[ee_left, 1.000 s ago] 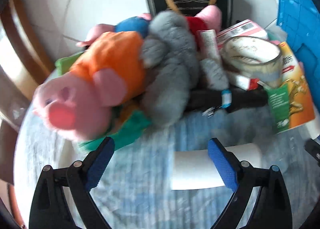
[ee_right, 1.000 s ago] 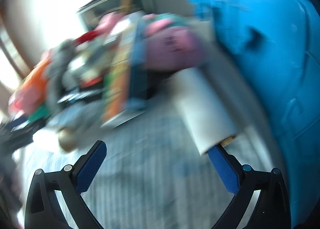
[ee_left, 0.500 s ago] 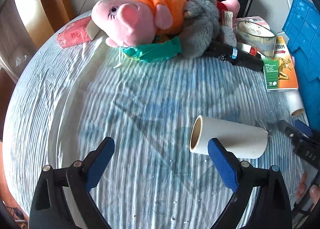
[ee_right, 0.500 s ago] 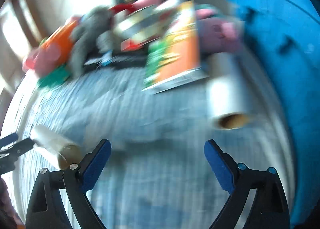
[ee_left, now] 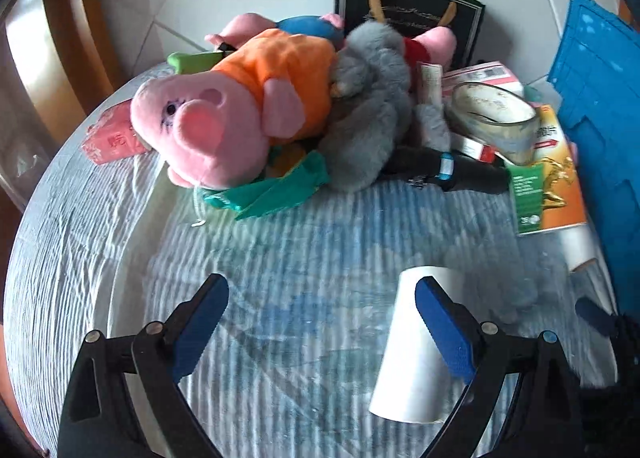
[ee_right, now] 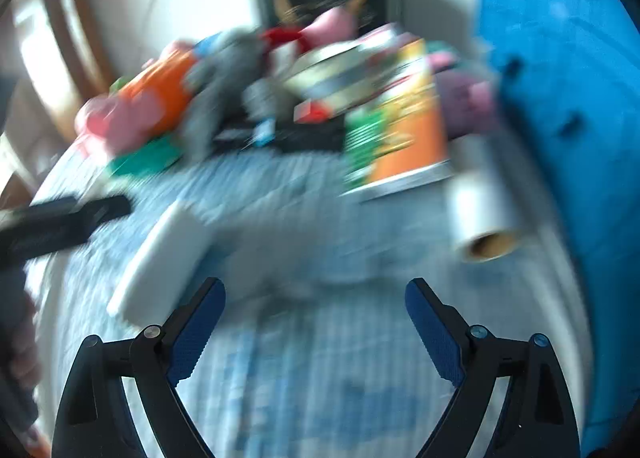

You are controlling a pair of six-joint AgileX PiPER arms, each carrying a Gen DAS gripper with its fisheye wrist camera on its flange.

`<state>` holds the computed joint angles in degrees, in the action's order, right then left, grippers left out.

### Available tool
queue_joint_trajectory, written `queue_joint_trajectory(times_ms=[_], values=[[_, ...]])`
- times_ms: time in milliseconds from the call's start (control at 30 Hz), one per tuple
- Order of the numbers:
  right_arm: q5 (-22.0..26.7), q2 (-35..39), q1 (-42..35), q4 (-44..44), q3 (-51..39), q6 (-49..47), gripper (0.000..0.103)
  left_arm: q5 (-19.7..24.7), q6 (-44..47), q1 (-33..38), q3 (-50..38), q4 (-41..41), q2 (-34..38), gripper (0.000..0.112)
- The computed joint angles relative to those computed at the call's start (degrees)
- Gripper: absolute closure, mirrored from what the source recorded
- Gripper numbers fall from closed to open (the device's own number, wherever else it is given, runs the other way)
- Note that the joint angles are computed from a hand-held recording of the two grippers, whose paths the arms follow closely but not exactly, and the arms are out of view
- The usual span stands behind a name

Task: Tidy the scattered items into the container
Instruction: 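Grasp a white paper roll with the left tool while the right tool grasps another white roll, then lift both white paper rolls and carry them toward the blue box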

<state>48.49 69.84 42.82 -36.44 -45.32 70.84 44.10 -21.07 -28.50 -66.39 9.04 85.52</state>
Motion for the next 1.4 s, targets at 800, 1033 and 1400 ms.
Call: queue_joint_trajectory(times_ms=[800,1033,1400], values=[[2.1,-9.9,-12.5,11.7,7.7,-15.2,0.031,4.4,-7.3,-12.6,-4.7,2.6,10.0,0.063],[-0.9,-6.2,-13.4,11.6,7.2,-17.8,0.058,3.9,-17.4,-17.4,-2.6,10.5,8.1,0.066],[17.7,-13.6,9.8,1.5,-1.8,-4.8,0.058,12.8,-30.1,-26.7,-2.5,20.7,-3.5,0.066]])
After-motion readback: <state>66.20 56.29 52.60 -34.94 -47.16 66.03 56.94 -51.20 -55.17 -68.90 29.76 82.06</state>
